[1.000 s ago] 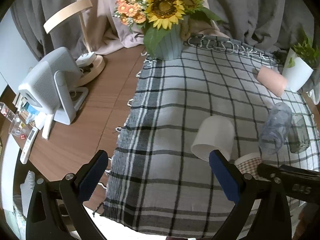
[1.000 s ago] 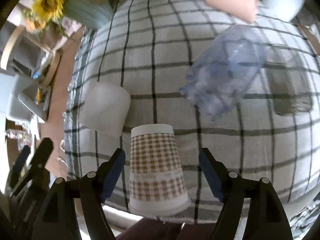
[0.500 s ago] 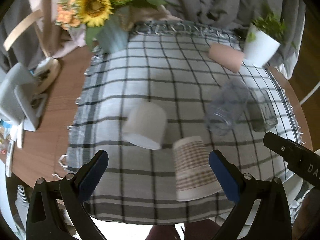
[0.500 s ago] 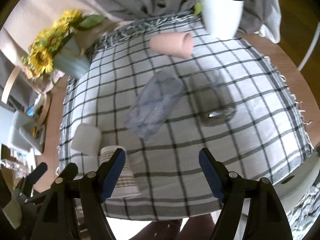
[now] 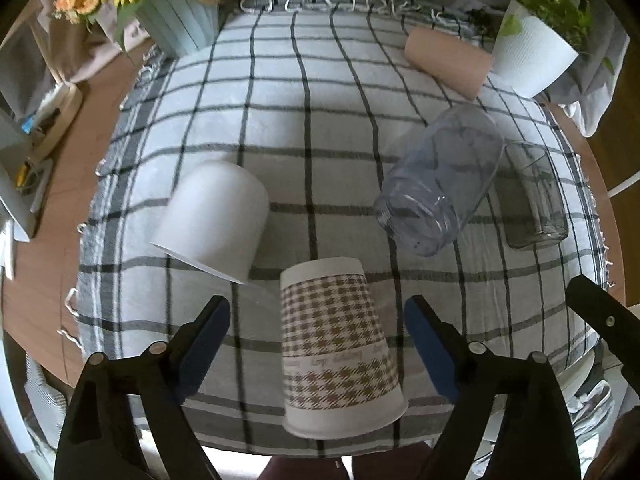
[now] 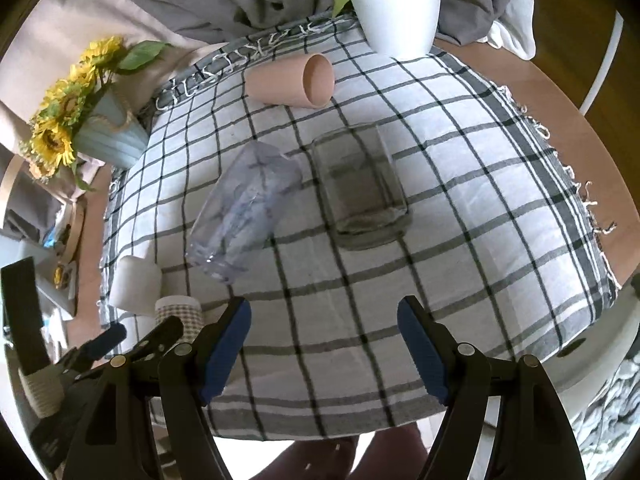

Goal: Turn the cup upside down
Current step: 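Close the left tool on the cup while the right tool opens and releases it, then rotate the held cup with the left tool so its rim faces the cloth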

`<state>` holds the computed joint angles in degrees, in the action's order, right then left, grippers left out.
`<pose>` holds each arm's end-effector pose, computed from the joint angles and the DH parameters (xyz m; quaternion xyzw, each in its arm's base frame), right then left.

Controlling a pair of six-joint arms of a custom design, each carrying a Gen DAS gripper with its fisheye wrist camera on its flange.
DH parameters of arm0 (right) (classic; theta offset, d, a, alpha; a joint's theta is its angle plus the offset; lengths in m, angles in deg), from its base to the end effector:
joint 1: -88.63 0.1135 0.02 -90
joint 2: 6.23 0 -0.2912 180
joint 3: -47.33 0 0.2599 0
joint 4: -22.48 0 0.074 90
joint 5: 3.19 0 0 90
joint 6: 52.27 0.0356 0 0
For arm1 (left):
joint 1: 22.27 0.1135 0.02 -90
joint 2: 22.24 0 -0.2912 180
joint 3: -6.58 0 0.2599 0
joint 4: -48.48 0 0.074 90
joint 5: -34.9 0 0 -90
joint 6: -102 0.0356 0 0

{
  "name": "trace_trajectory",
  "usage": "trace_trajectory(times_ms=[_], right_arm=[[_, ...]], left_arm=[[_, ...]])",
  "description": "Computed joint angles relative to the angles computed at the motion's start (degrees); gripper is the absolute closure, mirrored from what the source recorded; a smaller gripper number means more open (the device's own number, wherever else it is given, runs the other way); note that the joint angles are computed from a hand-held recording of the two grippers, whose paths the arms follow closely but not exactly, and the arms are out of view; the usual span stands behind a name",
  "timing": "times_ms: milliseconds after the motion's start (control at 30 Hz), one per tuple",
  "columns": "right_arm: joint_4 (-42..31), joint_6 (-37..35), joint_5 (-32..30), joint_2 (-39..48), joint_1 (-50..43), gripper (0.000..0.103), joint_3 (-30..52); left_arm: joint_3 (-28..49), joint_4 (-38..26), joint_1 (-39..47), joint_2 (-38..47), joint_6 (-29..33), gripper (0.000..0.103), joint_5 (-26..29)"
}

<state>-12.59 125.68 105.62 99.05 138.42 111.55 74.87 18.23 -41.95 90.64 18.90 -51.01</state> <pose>0.2144 0.2358 0.1191 0.3388 0.9191 0.0526 0.1943 0.3258 -0.1192 0.0936 0.2323 0.9630 -0.0498 0.1271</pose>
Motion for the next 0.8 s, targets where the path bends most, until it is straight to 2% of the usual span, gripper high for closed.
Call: trace_trajectory(times_ms=[67, 400, 467, 633, 800], right_arm=[[0.36, -0.74, -0.22, -0.19, -0.46, 0.027, -0.49], [2.61, -1.79, -1.91, -0.75, -1.30, 0.027, -2.96], [2.93, -1.75, -2.18, -0.96, -1.43, 0.027, -3.50], [3.46, -1.76, -2.25, -1.14, -1.37, 0.027, -4.00], [5.16, -1.71, -2.67, -1.06, -0.90, 0.027, -4.50]], left_arm=[[1.07, -0.80, -0.35, 1.57, -0.95, 0.020, 0.45], [4.65, -0.74, -3.42, 7.30, -2.99, 0.027, -3.05], [5.33, -1.45, -3.53, 8.20, -3.30, 0.036, -2.95], [5.12, -1.26, -3.48, 8.13, -3.24, 0.046, -2.91], [4.25, -1.25, -2.43, 5.91, -3.24, 0.046, -1.23]])
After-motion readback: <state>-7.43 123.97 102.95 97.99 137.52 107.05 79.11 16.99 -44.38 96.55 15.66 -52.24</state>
